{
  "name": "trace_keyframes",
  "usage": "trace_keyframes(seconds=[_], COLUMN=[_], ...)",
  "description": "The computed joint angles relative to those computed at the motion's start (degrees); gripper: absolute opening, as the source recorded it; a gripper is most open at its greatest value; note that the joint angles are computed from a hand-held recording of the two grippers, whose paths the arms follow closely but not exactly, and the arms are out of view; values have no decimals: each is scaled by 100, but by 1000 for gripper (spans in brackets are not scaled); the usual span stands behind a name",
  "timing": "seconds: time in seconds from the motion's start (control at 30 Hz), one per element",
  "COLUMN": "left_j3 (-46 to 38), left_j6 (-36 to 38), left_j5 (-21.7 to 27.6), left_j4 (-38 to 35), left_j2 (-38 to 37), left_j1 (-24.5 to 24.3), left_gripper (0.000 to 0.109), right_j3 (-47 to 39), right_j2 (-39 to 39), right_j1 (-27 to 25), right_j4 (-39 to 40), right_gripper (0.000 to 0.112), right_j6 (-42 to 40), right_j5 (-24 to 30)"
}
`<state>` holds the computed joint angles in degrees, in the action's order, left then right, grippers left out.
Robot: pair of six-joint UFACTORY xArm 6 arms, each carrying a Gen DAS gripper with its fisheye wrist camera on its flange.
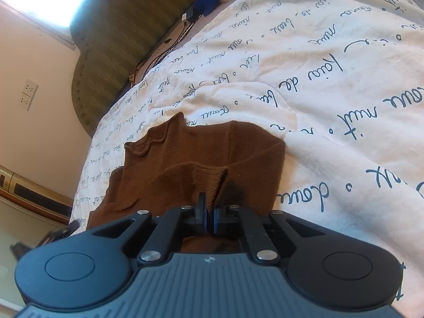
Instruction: Fold small clothes
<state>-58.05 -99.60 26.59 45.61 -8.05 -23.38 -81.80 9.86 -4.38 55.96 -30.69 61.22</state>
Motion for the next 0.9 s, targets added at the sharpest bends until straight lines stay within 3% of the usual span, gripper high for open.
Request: trace_keyframes(seconds=[0.03, 0.07, 0.1, 0.17, 0.27, 0.4, 0.5, 0.57, 0.6, 0.63, 0.67, 0.7, 0.77, 0.9], left_j3=[-61, -176, -431, -896, -1404, -1782, -1762, -1634, -1549, -1536, -1509, -1517, -1853, -2975], left_j6=[572, 1033, 1382, 1635, 1604, 2442, 2461, 2275, 2098, 1898, 1623, 1311, 937, 1541], left_j5=[-144, -48, 288, 969, 2101, 2910, 3563, 3744, 3898, 4127, 4293, 4332, 4010, 3400], left_j4=[-590, -954, -1082, -791, 472, 588, 1411, 1675, 1892, 2107, 2325, 2491, 2552, 2077], left_j2=[164, 319, 495, 705, 823, 1400, 1579, 1401, 1264, 1178, 1092, 1036, 1201, 2288], left_j1=[90, 89, 36, -122, -536, -797, -1232, -1414, -1538, -1670, -1787, -1856, -1817, -1640], left_gripper=[57, 25, 13, 14, 15, 16, 22, 30, 33, 36, 43, 50, 73, 75], right_j3=[-9, -19, -30, -44, -43, 84, 391, 430, 505, 672, 896, 1127, 1316, 1304], right_j2=[17, 36, 48, 58, 78, 214, 107, 34, -86, -299, -554, -820, -1076, -858], right_j1=[2, 5, -1, -28, -86, 64, 69, 5, 1, 49, 143, 293, 592, 1467], right_j4=[7, 22, 47, 119, 224, -95, 492, 656, 669, 681, 781, 1035, 1542, 768], right_gripper=[4, 4, 4, 4, 4, 4, 6, 13, 23, 37, 43, 50, 50, 49], right_j6=[-9, -26, -56, -107, -157, -52, -149, -100, -88, -145, -418, -932, -1817, -1637], right_j5=[2, -8, -9, -3, 32, -159, -501, -565, -778, -1195, -1706, -2214, -2560, -2985])
